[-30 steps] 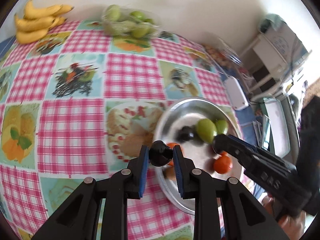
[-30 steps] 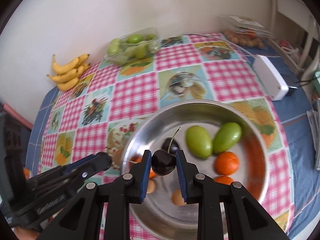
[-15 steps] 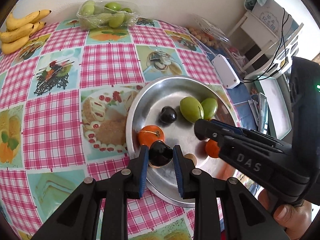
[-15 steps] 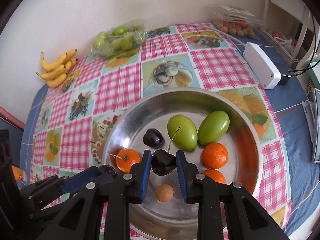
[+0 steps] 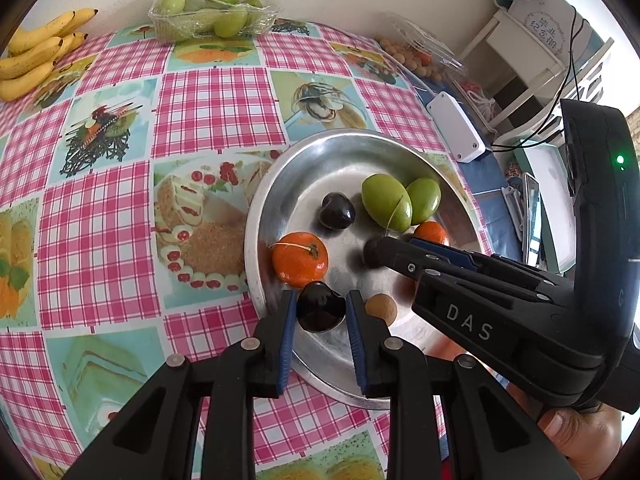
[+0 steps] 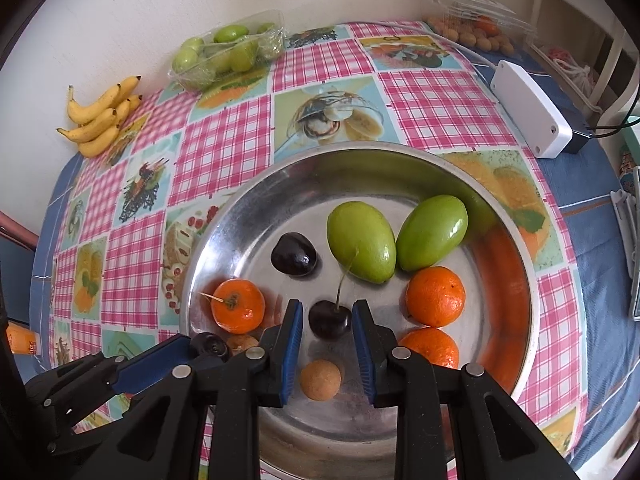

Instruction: Organize fruits

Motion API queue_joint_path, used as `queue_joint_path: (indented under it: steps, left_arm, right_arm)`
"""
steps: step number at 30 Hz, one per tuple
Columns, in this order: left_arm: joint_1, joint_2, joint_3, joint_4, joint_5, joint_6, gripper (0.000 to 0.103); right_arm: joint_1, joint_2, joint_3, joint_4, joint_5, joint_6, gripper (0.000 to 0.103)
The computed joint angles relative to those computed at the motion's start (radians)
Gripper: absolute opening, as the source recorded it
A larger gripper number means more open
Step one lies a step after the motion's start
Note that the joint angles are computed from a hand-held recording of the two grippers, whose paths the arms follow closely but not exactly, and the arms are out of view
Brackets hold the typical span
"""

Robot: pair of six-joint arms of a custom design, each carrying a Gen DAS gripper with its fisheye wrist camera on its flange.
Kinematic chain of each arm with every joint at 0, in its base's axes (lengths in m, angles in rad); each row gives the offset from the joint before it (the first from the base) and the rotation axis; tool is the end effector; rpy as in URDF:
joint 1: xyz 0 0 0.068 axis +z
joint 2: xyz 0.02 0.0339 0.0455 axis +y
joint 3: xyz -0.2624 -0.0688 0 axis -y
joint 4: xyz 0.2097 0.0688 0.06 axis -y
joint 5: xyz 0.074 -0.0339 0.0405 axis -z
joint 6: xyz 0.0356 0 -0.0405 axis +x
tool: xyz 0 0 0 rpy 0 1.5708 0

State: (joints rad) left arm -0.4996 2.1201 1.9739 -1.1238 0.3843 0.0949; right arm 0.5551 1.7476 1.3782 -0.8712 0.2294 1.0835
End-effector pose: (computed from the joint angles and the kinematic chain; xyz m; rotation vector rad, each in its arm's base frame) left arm 0.3490 -0.2057 0.2639 0.9179 2.7087 -0.6319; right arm 0.2750 0.1610 0.2493 0.7686 2.6390 0.1184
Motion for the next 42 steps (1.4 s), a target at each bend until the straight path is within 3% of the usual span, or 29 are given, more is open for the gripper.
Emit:
queue_joint_path:
  steps: [3, 6, 10, 13, 22, 27, 31, 42]
  left_arm:
    - [0.003, 0.001, 0.004, -0.006, 0.001, -0.006, 0.027]
    - [0.013, -0.011, -0.001, -0.007, -0.001, -0.008, 0.038]
    - [0.033, -0.023, -0.014, -0.004, -0.006, -0.019, 0.052]
    - [0.048, -0.042, -0.04, 0.019, -0.036, -0.03, 0.058]
    - [0.116, -0.091, -0.149, 0.156, -0.247, -0.07, 0.085]
    - [0.164, -0.091, -0.163, 0.191, -0.274, -0.1, 0.091]
    - [0.177, -0.087, -0.171, 0.196, -0.297, -0.106, 0.098]
    - [0.189, -0.172, -0.293, 0.242, -0.364, -0.087, 0.098]
  right_arm:
    - [0.002, 0.001, 0.006, -0.002, 0.005, 0.001, 0.028]
    - [0.003, 0.001, 0.013, -0.009, 0.008, 0.004, 0.032]
    - [0.002, -0.013, -0.001, -0.008, 0.014, 0.025, 0.053]
    - [0.002, -0.021, -0.006, -0.01, 0.013, 0.029, 0.057]
    - [0.015, -0.002, 0.024, -0.024, 0.032, 0.032, 0.076]
    - [0.02, -0.003, 0.017, -0.012, 0.041, 0.043, 0.086]
    - [0.027, -0.012, 0.009, -0.008, 0.056, 0.057, 0.103]
    - [0.132, 0.013, 0.043, -0.053, 0.106, 0.105, 0.103]
